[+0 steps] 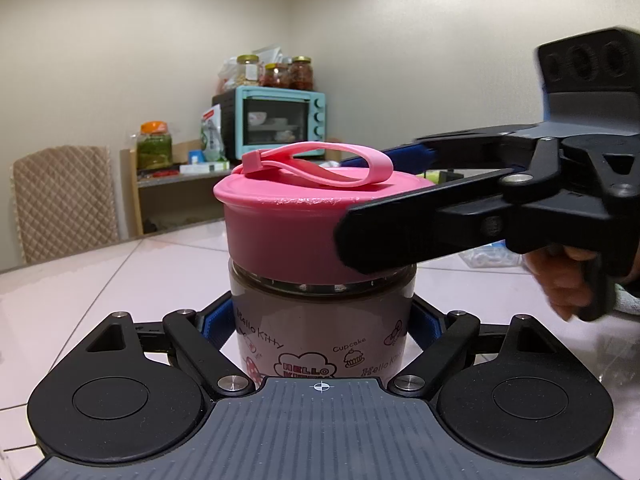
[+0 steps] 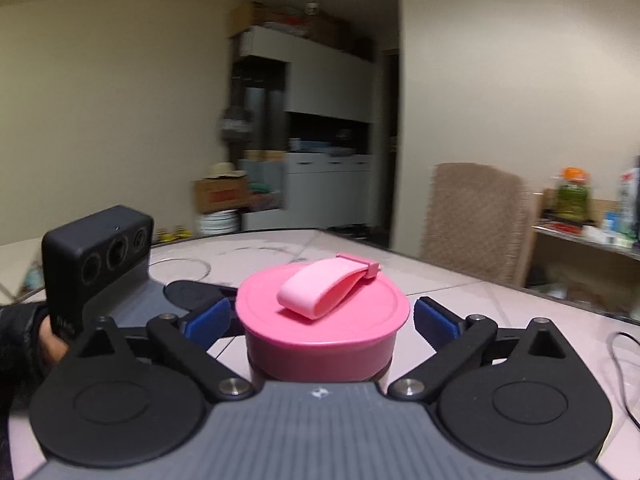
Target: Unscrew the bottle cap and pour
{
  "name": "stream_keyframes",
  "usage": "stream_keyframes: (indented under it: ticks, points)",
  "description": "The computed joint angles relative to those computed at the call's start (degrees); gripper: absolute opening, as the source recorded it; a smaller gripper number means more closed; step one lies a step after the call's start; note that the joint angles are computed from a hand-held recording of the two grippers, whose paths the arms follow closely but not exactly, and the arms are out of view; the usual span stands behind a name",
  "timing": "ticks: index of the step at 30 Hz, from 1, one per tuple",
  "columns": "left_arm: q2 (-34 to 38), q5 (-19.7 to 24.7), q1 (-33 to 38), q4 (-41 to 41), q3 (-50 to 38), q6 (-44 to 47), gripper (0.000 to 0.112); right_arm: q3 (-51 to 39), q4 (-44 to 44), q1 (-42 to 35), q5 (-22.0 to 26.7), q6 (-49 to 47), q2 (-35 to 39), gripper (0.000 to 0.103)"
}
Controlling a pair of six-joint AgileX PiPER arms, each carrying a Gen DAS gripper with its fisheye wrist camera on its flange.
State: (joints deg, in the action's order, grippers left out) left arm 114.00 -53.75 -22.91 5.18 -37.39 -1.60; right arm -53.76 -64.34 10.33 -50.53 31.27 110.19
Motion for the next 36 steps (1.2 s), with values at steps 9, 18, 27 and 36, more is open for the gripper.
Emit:
stream_keyframes:
  ticks: [9,18,27,36]
  points:
    - [-0.04,0.17,0.00,-0.01,-0.13,0.00,0.090,10.83,38.44,12.98,3.62,-21.88,-2.26,0.100]
    - [-0.03,0.26,0.15,0.20,-0.23,-0.10,0.090,9.23,52.60,18.24,3.36,-27.88,0.76,0.099]
    - [-0.08,0.33,0.18,0.27,-0.26,-0.15,0.090,7.82,44.61,15.36,3.01,-23.05,2.32,0.085]
    - [-0.08,0.41,0.18,0.35,-0.32,-0.29,0.090,-3.24,3.24,1.46,-1.98,-0.76,6.68,0.085]
